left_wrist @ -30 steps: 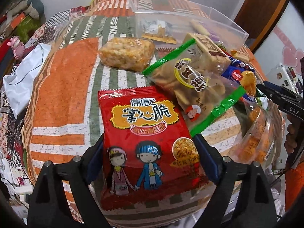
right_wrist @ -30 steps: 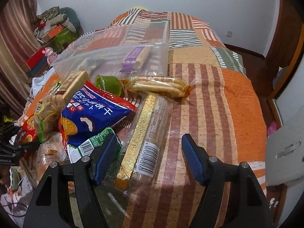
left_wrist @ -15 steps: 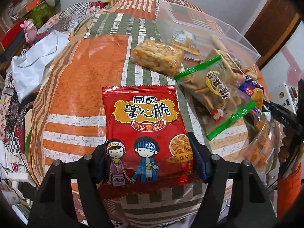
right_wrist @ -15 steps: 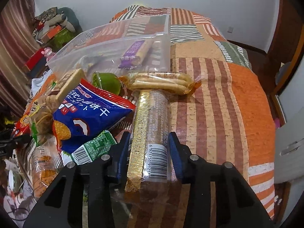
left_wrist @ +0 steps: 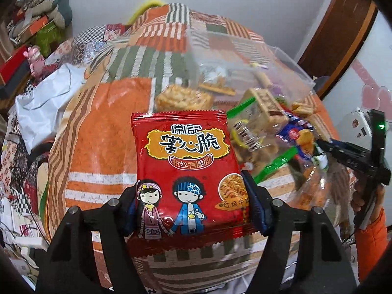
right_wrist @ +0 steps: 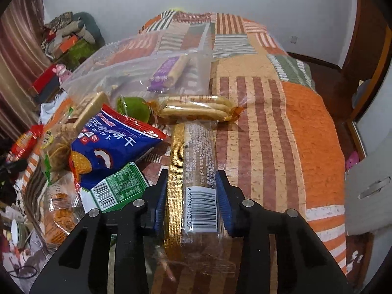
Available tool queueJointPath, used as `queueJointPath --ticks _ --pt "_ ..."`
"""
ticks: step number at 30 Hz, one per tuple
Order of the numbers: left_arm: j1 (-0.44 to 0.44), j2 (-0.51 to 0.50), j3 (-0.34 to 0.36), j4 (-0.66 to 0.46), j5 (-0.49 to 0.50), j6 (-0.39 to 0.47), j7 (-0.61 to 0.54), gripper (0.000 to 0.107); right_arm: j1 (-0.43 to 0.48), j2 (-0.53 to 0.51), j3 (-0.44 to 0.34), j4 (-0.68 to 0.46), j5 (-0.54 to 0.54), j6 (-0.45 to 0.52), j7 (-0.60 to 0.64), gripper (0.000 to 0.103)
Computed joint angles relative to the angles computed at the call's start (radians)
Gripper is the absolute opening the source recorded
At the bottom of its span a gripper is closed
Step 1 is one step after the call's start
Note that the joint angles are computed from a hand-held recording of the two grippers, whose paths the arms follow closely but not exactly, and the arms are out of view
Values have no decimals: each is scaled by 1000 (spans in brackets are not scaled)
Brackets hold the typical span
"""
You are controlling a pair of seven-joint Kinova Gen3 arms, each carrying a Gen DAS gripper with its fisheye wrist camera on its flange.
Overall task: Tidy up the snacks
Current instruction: 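Carry both snacks into the clear box and open both tools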
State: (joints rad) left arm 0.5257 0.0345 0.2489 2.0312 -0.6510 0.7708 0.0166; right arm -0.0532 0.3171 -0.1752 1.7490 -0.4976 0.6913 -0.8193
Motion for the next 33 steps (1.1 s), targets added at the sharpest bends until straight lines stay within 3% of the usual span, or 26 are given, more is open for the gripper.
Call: queueJointPath --ticks 6,8,14,22,33 --pt "19 13 7 -30 -45 31 9 71 -62 12 11 -1 92 -46 -52 39" --pt "13 17 -2 -33 -38 16 -10 71 -66 3 3 16 105 -76 -55 35" --pt "6 22 -18 -33 -26 -23 -29 71 -17 -14 -19 32 51 -70 -12 33" --pt "14 17 -16 -52 -67 -2 -19 71 52 -47 -23 30 -80 -11 91 33" --pt "1 36 -28 -117 -98 -1 -54 71 46 -63 -11 -17 -234 40 188 33"
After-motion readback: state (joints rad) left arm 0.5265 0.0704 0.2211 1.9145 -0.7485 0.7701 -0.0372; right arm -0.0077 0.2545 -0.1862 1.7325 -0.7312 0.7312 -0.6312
